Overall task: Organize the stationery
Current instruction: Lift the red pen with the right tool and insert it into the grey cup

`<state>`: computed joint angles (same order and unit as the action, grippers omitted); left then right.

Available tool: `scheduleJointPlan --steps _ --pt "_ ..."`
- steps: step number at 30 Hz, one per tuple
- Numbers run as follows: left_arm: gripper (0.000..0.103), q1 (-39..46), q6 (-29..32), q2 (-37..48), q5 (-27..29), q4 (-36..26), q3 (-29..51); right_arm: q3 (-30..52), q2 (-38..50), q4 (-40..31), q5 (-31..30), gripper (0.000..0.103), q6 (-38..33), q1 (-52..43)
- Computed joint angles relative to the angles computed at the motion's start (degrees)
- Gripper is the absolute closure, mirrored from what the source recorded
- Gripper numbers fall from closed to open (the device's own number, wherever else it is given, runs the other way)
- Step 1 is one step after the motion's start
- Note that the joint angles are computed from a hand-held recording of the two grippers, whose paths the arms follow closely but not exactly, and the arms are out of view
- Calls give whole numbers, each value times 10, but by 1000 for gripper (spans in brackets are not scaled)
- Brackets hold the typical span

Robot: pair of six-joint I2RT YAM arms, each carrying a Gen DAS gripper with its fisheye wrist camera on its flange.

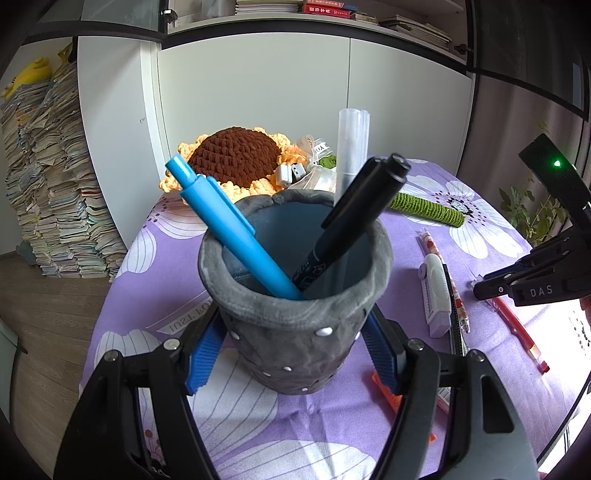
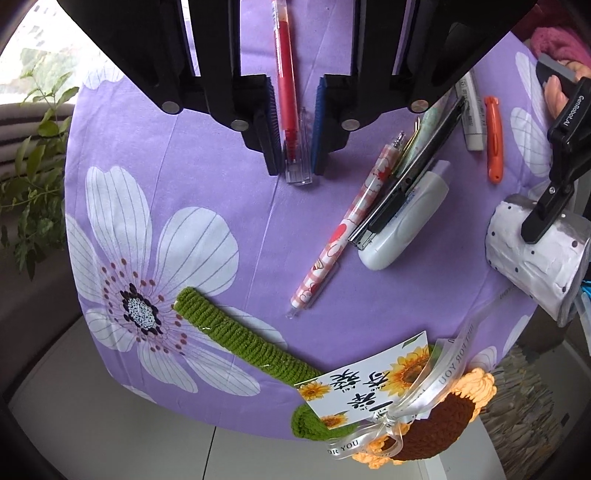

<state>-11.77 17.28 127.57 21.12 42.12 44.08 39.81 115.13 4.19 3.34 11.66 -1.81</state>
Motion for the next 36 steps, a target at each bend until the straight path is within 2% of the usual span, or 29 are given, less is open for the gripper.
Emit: scheduleJointPlan --steps 3,6,9,15,18,21,28,36 --pt "34 0 1 0 -1 0 0 -8 -4 7 -4 87 -2 -4" --pt "34 0 1 -1 -1 0 0 -44 -47 29 -4 87 7 -1" --pt "34 0 1 -1 -1 0 0 -93 -136 36 6 87 23 21" --pt "34 0 1 0 -1 0 0 -157 -354 4 45 88 34 88" --pt "34 0 1 0 -1 0 0 -167 -438 2 59 88 35 122" --pt "34 0 2 0 -2 0 0 -154 -482 18 76 88 36 158" --pt "34 -3 4 -1 -8 3 -1 -74 -454 51 40 88 22 184" --pt "34 -3 2 -2 -6 2 -2 17 -272 61 34 88 11 201"
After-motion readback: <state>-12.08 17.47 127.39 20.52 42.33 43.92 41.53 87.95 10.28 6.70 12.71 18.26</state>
